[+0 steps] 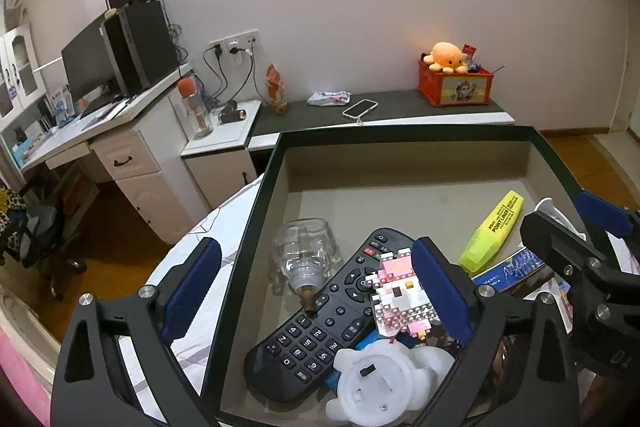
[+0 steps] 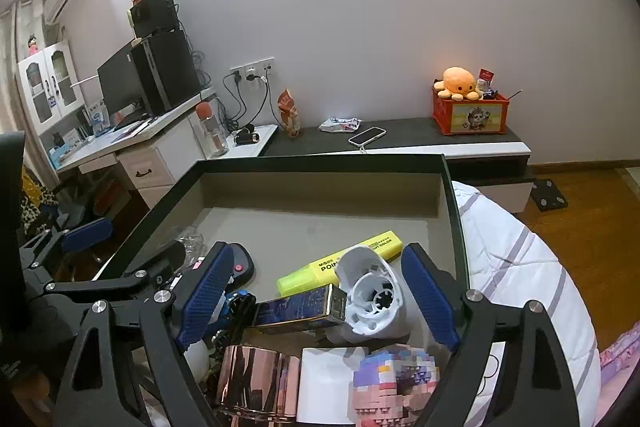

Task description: Organize rigid objects

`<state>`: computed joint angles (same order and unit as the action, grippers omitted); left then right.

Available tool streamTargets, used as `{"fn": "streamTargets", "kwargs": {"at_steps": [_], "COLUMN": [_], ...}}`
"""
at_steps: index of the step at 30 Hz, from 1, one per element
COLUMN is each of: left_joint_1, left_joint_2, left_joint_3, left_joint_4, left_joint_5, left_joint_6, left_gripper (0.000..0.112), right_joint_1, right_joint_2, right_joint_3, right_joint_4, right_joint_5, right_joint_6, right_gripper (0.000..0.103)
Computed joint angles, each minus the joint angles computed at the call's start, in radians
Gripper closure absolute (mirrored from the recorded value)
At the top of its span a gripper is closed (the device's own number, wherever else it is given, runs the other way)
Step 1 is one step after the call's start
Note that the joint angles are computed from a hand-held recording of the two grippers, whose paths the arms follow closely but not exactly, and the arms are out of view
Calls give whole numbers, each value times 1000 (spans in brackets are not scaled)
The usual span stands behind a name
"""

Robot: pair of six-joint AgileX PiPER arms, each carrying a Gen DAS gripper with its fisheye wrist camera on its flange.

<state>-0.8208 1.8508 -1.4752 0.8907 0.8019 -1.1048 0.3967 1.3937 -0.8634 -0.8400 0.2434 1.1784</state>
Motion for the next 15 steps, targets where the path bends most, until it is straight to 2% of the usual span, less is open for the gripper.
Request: {"fn": "streamTargets", "kwargs": {"at_steps": [3, 4, 5, 8, 10, 11, 13, 15], "left_joint_1": [0, 4, 10, 25, 37, 36, 33, 39], "left_joint_2": [-4, -8, -15, -30, -60, -81, -150, -236], "left_joint_3": [6, 10, 22, 40, 68, 93, 161, 243], "left_joint_4": [2, -5, -6, -34, -86, -81, -85, -129], "left_joint_5": [-2, -12, -31, -80, -112, -127, -163, -241], "left_joint_6": [-8, -7, -13, 3, 34, 14, -27, -34], "left_gripper": [14, 11, 10, 10, 10, 10, 10, 10], "right_joint_1": [25, 27, 27, 26, 24, 29, 64, 89], "right_joint_2": [3, 0, -7, -23, -30, -34, -68, -116], "right_joint_3": [-6, -3, 4, 24, 25, 25, 29, 51], "right_joint_4": [-98, -130, -170, -284, -257, -226, -264, -312], "right_joint_5": [57, 62, 56, 24, 15, 25, 87, 115], "right_joint_6": [111, 141, 176, 270, 235, 204, 238, 277], "right_gripper": [9, 2, 0, 0, 0, 0, 0, 0]}}
